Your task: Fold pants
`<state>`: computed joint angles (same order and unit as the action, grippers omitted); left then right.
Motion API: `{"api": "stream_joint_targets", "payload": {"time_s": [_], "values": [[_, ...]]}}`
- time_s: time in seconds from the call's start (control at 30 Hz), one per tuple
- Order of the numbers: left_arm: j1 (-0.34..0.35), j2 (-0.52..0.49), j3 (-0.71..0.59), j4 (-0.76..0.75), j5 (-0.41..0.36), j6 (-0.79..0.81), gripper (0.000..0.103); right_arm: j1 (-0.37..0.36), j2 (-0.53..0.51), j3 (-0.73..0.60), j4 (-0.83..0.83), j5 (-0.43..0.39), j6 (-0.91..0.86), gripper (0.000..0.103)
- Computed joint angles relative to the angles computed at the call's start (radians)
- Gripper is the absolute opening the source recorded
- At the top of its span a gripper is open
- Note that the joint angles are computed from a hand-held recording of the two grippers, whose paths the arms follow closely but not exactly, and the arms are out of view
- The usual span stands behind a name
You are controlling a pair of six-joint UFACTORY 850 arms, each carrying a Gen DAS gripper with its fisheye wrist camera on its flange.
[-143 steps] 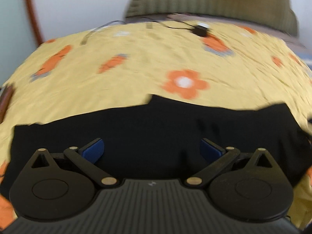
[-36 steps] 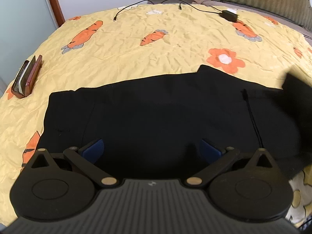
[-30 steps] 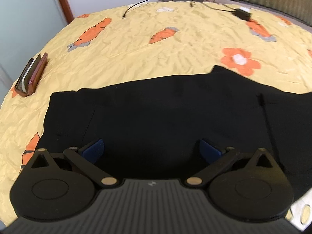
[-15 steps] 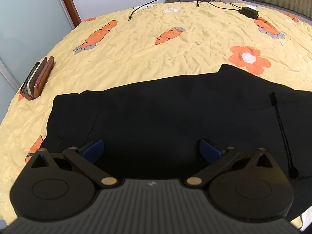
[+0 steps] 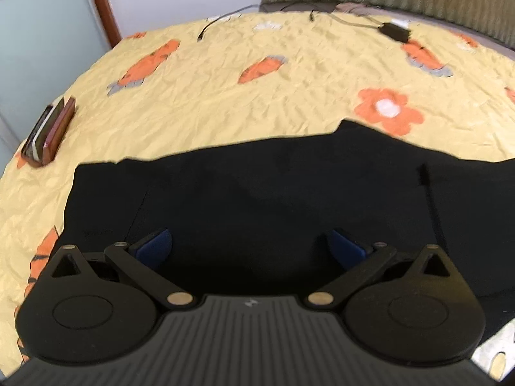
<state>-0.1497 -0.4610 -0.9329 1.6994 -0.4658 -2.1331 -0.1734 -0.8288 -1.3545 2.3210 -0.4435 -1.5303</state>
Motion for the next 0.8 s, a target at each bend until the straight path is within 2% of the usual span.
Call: {"api": "stream_joint_targets", "payload": {"time_s": [0.03, 0.13, 0.17, 0.23, 0.4, 0.57, 0.63, 0.7, 0.8], "values": [[-0.008, 0.006, 0.003, 0.014, -0.003, -0.006, 0.103, 0.002, -0.003, -0.005, -0.004, 0.001, 0.005, 0.018], [-0.024, 0.018, 0.005, 0.020, 0.007, 0.005, 0.103, 0.004, -0.005, -0.005, 0.044, -0.014, -0.010, 0.018], [-0.028, 0.020, 0.005, 0.019, 0.009, 0.009, 0.103, 0.005, -0.003, -0.004, 0.052, -0.017, -0.020, 0.008], [-0.033, 0.023, 0.006, 0.019, 0.015, 0.012, 0.103, 0.016, 0.015, 0.012, 0.143, 0.010, -0.115, 0.005], [-0.026, 0.030, 0.013, -0.003, 0.010, 0.024, 0.103, 0.095, 0.089, 0.045, 0.474, 0.043, -0.634, 0.004], [-0.007, 0.061, 0.042, -0.004, 0.013, 0.009, 0.103, 0.248, 0.174, 0.083, 0.639, -0.023, -1.157, 0.004], [0.002, 0.073, 0.055, -0.003, 0.011, 0.004, 0.103, 0.325, 0.200, 0.106, 0.586, -0.054, -1.247, 0.004], [0.014, 0.086, 0.071, 0.008, 0.016, -0.009, 0.103, 0.397, 0.215, 0.126, 0.414, -0.058, -1.233, 0.004], [0.031, 0.097, 0.086, 0.006, 0.023, -0.011, 0.103, 0.508, 0.183, 0.117, 0.151, 0.013, -1.205, 0.004]]}}
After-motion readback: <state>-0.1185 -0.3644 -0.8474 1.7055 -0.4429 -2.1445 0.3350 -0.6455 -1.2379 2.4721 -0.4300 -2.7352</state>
